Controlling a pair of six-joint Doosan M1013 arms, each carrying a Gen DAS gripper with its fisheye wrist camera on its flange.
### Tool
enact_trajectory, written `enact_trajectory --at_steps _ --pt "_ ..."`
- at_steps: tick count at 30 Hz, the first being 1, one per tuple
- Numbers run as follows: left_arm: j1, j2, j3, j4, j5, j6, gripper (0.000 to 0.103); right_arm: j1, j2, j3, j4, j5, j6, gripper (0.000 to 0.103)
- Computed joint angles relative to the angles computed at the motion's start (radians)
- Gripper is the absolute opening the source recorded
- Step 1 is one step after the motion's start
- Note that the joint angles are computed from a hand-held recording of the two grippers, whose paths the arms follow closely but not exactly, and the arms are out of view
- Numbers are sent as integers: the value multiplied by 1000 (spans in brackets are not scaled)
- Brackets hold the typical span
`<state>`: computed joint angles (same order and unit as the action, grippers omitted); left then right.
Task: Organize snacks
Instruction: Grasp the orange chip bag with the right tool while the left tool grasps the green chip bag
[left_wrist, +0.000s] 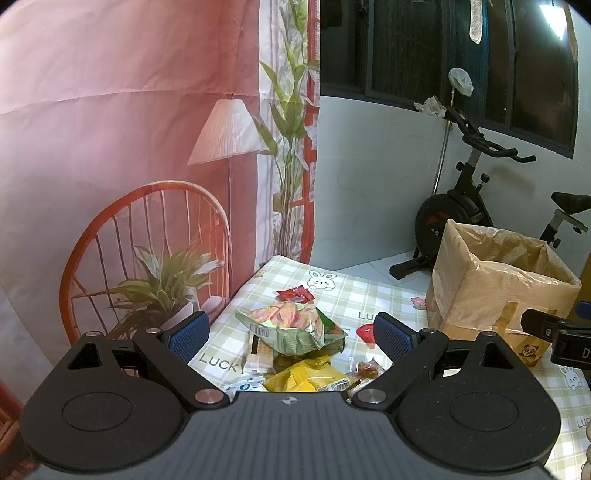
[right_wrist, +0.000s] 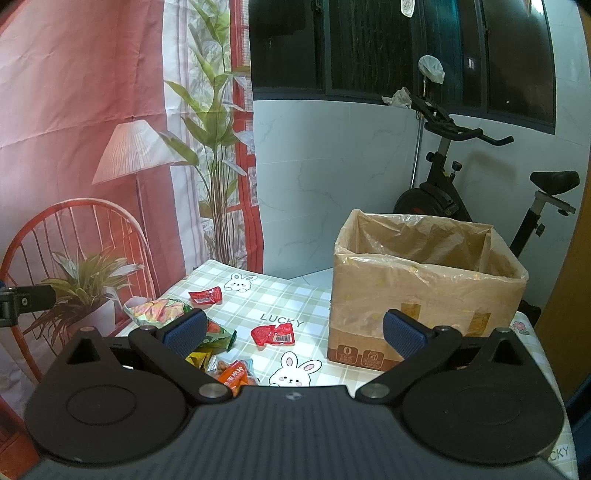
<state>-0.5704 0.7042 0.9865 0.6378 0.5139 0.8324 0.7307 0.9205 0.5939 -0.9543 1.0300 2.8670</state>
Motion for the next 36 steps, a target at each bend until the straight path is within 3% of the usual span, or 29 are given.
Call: enact_trajectory --at_steps 10,16,19,26,36 --pt "28 16 -8 -51 -8 -28 97 -8 -11 33 10 -48 41 103" --pt "45 18 32 -87 -87 -39 97 -12 -3 49 14 -82 26 103" --pt "47 32 35 -121 -81 -31 96 -15 7 61 14 -113 -11 103" --pt "61 79 7 -341 -10 89 94 -25 64 21 127 -163 -321 103" --pt "66 126 -42 -386 62 125 93 -43 146 -36 298 -207 -652 103"
